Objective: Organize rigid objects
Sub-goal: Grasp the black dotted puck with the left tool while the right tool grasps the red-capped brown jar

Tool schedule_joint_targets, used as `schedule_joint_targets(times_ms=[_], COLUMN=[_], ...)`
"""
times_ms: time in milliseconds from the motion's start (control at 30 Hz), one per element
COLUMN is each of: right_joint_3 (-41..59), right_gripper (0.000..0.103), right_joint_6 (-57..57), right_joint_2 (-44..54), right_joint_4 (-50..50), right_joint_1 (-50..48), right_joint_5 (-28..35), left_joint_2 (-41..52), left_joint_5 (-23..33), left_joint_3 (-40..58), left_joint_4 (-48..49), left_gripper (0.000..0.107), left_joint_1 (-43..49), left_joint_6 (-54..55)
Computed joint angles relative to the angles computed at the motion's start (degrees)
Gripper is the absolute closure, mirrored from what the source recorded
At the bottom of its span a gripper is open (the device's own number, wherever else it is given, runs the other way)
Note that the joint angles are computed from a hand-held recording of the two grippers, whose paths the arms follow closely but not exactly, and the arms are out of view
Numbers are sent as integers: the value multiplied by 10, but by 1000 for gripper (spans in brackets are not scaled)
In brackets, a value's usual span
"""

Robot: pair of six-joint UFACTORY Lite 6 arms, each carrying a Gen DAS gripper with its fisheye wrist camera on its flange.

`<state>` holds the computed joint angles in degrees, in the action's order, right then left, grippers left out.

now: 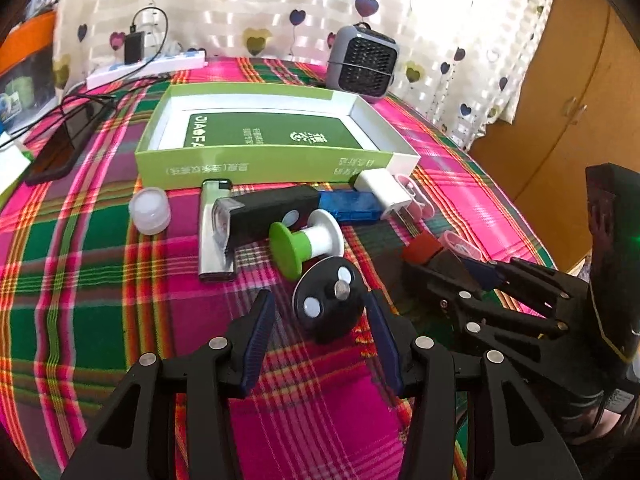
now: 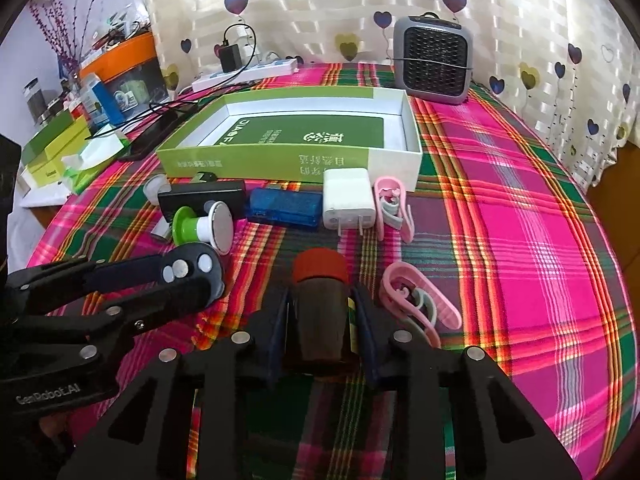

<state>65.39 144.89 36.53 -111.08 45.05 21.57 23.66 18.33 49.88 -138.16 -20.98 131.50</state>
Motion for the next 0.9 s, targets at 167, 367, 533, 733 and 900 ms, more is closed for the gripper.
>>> schedule_joint_targets(times_ms=[167, 367, 533, 733, 900], right_joint_3=[-2, -2, -1, -2, -3], right_gripper=[70, 70, 70, 70, 70], right_joint_6=[10, 14, 13, 14, -7], right_joint_2=[-1, -1, 0, -2, -14], right_joint_4=[-10, -18, -19, -23, -6], right_joint_1=[-2, -5, -5, -4, -1], right_joint_5=[-2, -4, -5, -5, -1], left_joint_2=[10, 22, 17, -3, -30], left_joint_5=[10, 5, 6, 7, 3], left_joint_3=[12, 26, 20, 3, -10], left_joint_4=[36, 55, 40, 18, 20], left_gripper=[62, 82, 82, 82, 82], left_joint_1=[7, 3, 7, 12, 17], left_joint_6=[-41, -66, -58, -39, -42])
